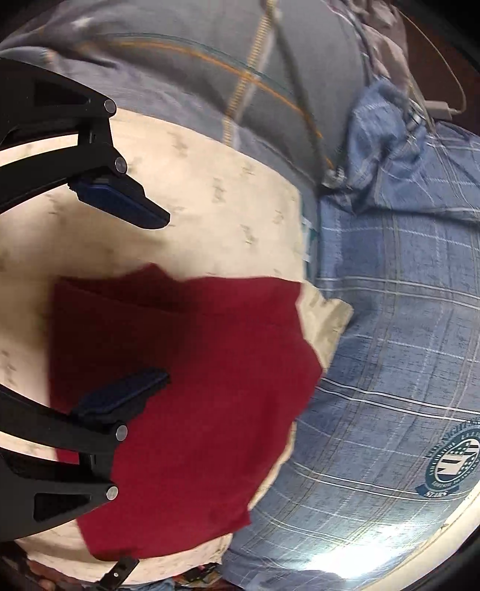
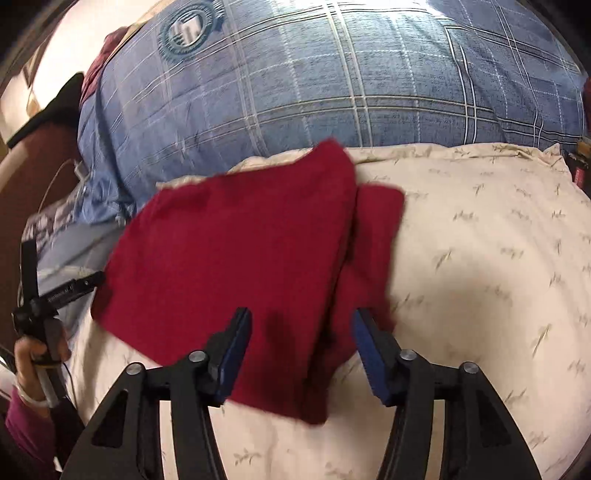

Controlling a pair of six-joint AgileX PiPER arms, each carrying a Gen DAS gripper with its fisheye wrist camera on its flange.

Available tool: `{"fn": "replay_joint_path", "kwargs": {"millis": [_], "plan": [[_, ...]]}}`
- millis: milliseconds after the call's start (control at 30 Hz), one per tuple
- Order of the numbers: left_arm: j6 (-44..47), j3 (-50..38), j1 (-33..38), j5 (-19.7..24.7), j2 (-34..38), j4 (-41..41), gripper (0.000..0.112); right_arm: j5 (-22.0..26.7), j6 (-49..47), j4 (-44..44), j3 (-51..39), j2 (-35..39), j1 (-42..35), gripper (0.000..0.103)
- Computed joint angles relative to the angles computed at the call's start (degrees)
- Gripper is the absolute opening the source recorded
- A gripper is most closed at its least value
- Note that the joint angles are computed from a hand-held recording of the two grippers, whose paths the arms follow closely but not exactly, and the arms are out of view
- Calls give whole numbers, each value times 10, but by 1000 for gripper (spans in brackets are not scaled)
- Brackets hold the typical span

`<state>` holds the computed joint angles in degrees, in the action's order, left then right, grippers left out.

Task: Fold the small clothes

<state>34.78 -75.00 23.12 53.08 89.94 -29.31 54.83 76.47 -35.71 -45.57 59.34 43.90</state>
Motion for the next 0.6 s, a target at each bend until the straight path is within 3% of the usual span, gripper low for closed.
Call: {"fn": "replay_joint_path", "kwargs": {"millis": [100,200,333,400,433,533,600], "plan": [[-3,23,11,2,-16,-4,78,-14,21,9,9,16,29,14],[-6,33,14,-4,-21,-10,77,21,20,-3,-6,40,45,6],[20,70,22,-42,-44,-27,78,85,55,-26,-11,15,86,6],[20,80,20,-51,-42,-25,78,61,40,7,3,18,58,6],[19,81,19,-49,-41,-26,78,71,47,6,-4,22,65,7],[36,89,17,-64,-49,-32,78,132,104,-22,-48,30,109,18],[35,92,14,-73,-50,-29,78,139,110,-50,-83,44,121,30]]}}
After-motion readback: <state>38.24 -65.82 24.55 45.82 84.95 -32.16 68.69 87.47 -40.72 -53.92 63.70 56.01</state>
